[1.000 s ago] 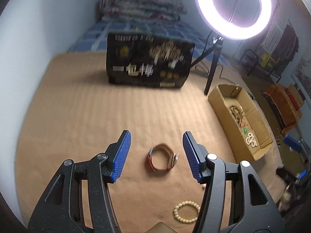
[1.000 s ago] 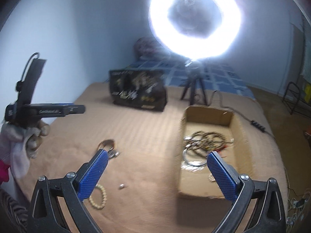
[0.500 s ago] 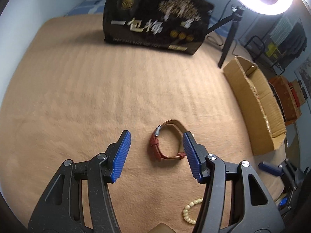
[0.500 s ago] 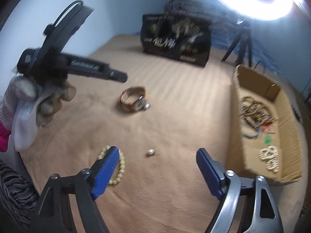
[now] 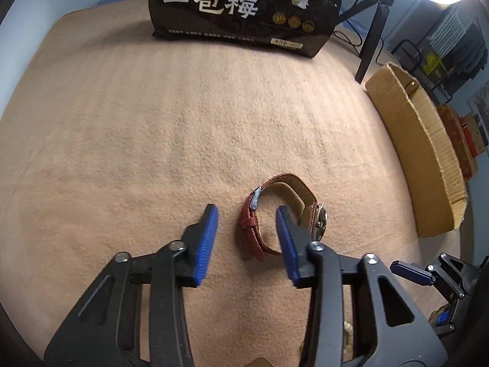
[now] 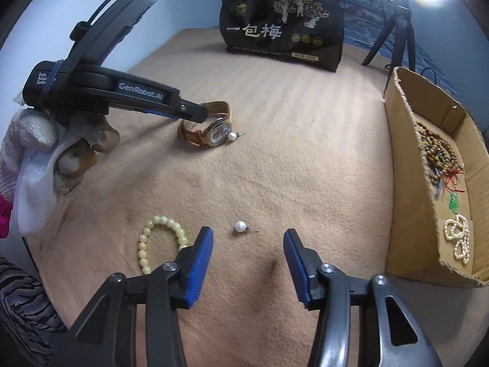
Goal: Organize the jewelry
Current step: 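Move left tool to the brown-strap watch while right tool moves to the pearl earring, then close left tool on the watch strap while right tool closes on the pearl earring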
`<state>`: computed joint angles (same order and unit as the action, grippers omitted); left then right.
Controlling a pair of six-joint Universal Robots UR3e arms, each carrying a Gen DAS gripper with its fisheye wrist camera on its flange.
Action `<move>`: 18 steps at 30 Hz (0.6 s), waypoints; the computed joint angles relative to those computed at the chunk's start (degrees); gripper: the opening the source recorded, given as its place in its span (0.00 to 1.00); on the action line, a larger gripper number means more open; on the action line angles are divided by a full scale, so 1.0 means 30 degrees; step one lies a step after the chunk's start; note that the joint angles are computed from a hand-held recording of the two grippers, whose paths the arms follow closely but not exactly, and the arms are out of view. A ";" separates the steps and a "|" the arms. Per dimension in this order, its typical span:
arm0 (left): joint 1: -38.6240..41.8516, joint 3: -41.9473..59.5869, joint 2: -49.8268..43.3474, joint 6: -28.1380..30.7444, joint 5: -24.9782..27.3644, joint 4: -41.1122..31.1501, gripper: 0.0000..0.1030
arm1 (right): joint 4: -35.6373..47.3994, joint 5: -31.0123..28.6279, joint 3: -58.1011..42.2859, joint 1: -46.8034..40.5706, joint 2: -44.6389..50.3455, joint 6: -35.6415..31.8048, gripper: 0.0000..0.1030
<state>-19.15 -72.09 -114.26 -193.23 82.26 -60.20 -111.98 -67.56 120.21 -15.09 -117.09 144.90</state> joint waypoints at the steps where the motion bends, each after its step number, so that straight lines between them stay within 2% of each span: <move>1: -0.0097 0.0133 -0.0158 0.0056 0.0136 -0.0027 0.37 | -0.0206 -0.0080 0.0019 0.0175 0.0172 0.0091 0.43; 4: -0.0318 0.0296 -0.0444 0.0178 0.0511 0.0091 0.30 | -0.0758 -0.0258 0.0081 0.0627 0.0704 0.0411 0.38; 6: -0.0393 0.0429 -0.0572 0.0166 0.0779 0.0093 0.23 | -0.1017 -0.0413 0.0097 0.0801 0.0936 0.0583 0.37; 12: -0.0495 0.0429 -0.0637 0.0373 0.1186 0.0243 0.11 | -0.1881 -0.0818 0.0074 0.1380 0.1654 0.1013 0.26; 16: -0.0645 0.0556 -0.0735 0.0488 0.1449 0.0278 0.09 | -0.1909 -0.0809 -0.0040 0.1630 0.1878 0.1005 0.16; 18: -0.0749 0.0719 -0.0882 0.0440 0.1554 0.0302 0.09 | -0.1798 -0.0741 -0.0063 0.1583 0.1879 0.0947 0.16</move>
<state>-21.40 -69.94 -116.90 -191.91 86.92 -59.30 -117.38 -69.78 120.03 -10.34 -111.45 147.74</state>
